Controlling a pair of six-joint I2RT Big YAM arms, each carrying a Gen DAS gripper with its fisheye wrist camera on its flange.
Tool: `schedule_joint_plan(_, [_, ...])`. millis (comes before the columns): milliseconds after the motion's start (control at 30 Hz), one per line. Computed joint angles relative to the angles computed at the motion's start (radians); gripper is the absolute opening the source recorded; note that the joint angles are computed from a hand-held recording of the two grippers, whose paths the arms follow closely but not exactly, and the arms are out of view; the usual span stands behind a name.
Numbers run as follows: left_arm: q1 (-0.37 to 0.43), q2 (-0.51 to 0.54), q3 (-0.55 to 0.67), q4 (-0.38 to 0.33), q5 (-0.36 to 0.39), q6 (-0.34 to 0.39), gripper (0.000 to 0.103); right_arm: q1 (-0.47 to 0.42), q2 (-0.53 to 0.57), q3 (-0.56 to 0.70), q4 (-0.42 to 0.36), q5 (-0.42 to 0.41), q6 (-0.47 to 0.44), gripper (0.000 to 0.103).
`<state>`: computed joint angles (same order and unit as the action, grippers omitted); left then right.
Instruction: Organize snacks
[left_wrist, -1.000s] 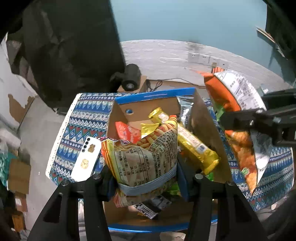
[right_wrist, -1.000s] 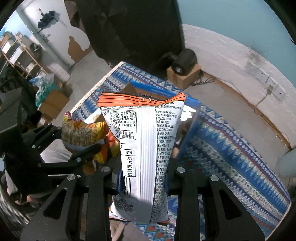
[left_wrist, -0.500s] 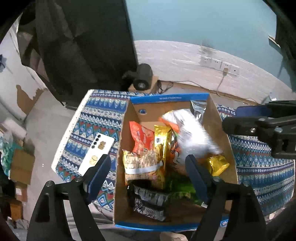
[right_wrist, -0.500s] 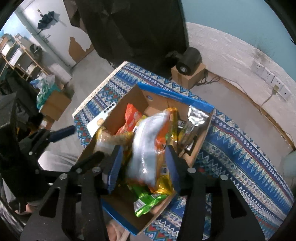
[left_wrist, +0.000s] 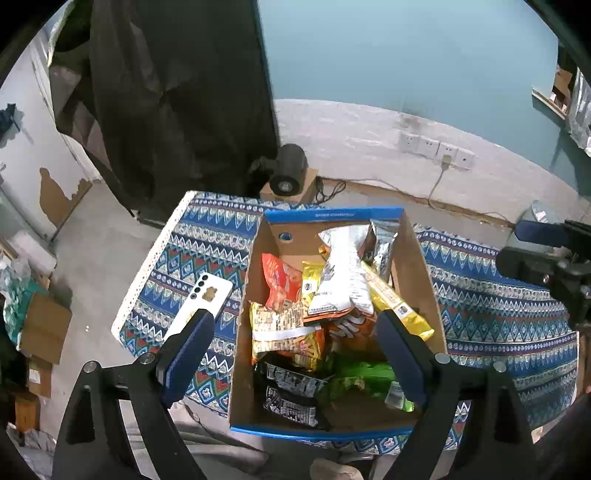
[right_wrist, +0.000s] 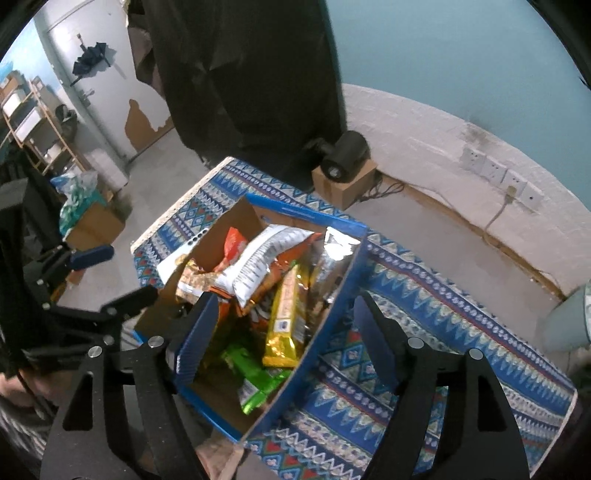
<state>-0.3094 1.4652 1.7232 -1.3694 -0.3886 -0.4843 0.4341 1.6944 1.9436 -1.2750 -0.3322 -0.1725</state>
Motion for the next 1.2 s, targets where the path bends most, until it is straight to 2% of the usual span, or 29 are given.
schedule_joint_plan(200, [-0.033, -0.009, 0.013, 0.009, -0.033, -0.002, 0.094, -0.016, -0.072, -0.088, 0.077, 0.026, -0.004, 0.076])
schedule_joint_plan(400, [-0.053, -0.010, 0.014, 0.015, -0.047, -0.009, 0.094, -0.027, -0.104, -0.131, 0.095, 0.033, -0.031, 0.076])
schedule_joint_plan(733, [-0.071, 0.012, 0.042, 0.005, -0.072, 0.002, 0.094, -0.044, -0.120, -0.150, 0.100, 0.026, -0.048, 0.076])
schedule_joint_plan(1200, [-0.069, 0.032, 0.055, -0.015, -0.041, -0.005, 0.094, -0.051, -0.113, -0.145, 0.093, 0.019, -0.036, 0.076])
